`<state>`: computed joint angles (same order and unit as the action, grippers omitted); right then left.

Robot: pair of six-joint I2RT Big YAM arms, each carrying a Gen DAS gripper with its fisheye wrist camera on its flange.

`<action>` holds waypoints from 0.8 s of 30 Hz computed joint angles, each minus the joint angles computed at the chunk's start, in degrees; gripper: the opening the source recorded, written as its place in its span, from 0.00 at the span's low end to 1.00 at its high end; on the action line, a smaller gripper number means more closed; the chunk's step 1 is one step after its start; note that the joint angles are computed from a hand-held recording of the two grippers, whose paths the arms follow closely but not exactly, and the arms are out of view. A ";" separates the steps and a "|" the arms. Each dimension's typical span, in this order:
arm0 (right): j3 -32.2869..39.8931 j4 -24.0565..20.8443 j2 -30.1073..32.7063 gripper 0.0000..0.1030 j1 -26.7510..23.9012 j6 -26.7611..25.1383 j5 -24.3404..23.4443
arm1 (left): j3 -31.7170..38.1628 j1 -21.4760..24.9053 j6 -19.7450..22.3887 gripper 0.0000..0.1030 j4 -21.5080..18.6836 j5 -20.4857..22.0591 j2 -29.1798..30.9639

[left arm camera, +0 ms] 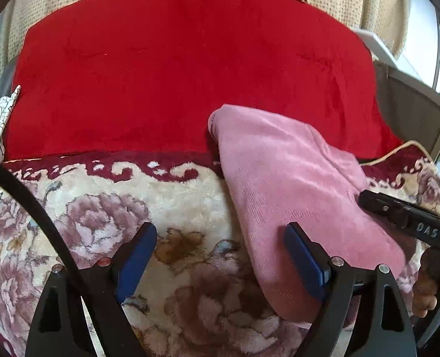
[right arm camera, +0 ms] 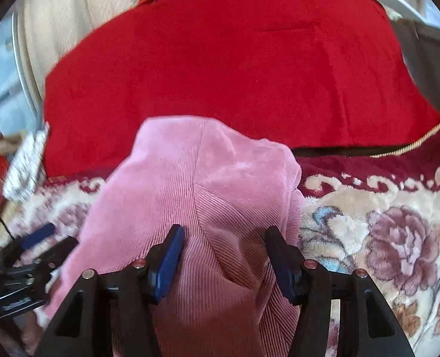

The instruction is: Fold large clothes

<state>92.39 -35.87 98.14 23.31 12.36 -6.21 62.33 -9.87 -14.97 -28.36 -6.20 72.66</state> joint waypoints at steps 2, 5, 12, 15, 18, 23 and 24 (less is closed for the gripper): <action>-0.95 0.70 -1.13 0.59 -1.56 2.05 -3.08 | -0.71 0.11 -0.07 0.85 1.34 1.77 -0.97; -1.53 1.31 -1.79 0.59 -3.94 4.73 -8.83 | -1.16 0.68 -0.03 0.85 2.69 6.05 -1.75; 1.26 -6.21 1.65 0.58 -3.06 3.19 -10.70 | 1.30 0.77 -1.34 0.86 -0.74 11.30 1.88; 0.56 -5.18 0.47 0.58 -3.78 3.87 -10.92 | 0.99 0.23 -1.58 0.86 -0.15 9.55 1.61; -1.42 -2.06 -1.36 0.58 -4.70 5.79 -10.90 | 0.43 -1.35 1.16 0.86 0.67 4.84 1.04; -1.79 -0.86 -2.69 0.30 -4.13 3.69 -9.89 | 0.18 -2.94 3.42 0.86 1.08 0.07 0.48; -1.38 -1.64 -2.27 0.30 -3.83 3.11 -10.03 | 0.14 -3.10 3.76 0.86 1.15 -0.43 0.42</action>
<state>91.00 -37.51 95.88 19.47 15.48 -16.23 62.46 -12.97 -11.21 -27.21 -6.63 73.08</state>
